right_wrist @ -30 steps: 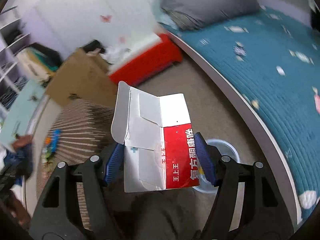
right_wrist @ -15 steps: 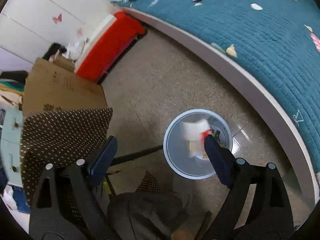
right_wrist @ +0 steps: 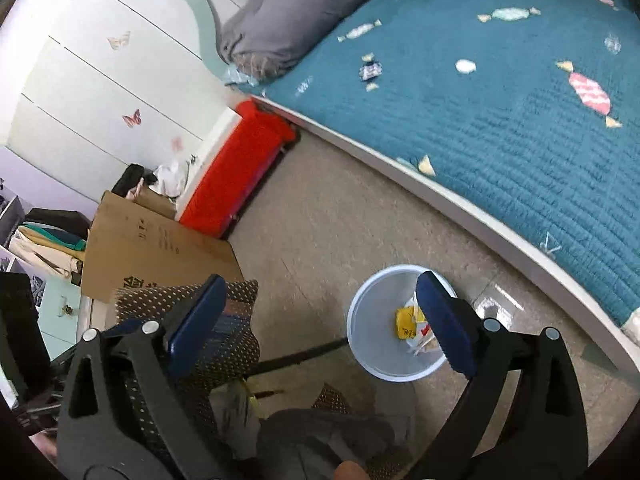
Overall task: Collect trash
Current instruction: 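Move both tools back over the table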
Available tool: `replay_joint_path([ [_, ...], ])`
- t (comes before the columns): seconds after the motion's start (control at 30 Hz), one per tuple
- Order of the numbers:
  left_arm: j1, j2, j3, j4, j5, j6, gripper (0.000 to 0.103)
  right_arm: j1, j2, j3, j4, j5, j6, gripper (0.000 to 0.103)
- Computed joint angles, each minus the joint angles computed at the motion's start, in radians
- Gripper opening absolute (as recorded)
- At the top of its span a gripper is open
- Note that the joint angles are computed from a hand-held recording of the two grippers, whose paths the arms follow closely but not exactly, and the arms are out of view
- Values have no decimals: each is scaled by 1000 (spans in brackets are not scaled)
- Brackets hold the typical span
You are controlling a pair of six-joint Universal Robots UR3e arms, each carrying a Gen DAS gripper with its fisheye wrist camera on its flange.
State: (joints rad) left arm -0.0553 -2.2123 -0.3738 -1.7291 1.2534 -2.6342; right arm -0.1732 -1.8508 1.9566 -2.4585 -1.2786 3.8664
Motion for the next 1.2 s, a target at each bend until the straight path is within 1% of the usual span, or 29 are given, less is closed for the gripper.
replay_joint_path([
  [0.1, 35, 28, -3, -10, -33, -14, 96, 21, -8, 2, -31, -25, 36, 95],
  [0.23, 87, 168, -191, 84, -63, -3, 96, 76, 3, -20, -27, -77, 71, 95],
  [0.4, 167, 323, -345, 128, -117, 45, 96, 187, 43, -127, 25, -174, 104, 97],
  [0.47, 199, 369, -377, 122, -145, 61, 96, 229, 61, -184, 50, -209, 106, 97],
  [0.6, 292, 459, -415, 63, -225, 116, 96, 336, 132, -337, 101, -286, 110, 97],
  [0.7, 378, 513, -425, -6, -285, 174, 96, 410, 197, -462, 149, -340, 111, 97],
  [0.87, 492, 566, -431, -81, -335, 243, 96, 513, 302, -651, 217, -405, 114, 97],
  [1.03, 621, 624, -456, -134, -387, 335, 96, 613, 449, -907, 329, -459, 97, 97],
  [1.07, 646, 633, -460, -146, -397, 352, 96, 620, 464, -933, 340, -461, 92, 97],
  [1.2, 766, 666, -480, -190, -433, 423, 96, 684, 599, -1166, 438, -487, 76, 97],
])
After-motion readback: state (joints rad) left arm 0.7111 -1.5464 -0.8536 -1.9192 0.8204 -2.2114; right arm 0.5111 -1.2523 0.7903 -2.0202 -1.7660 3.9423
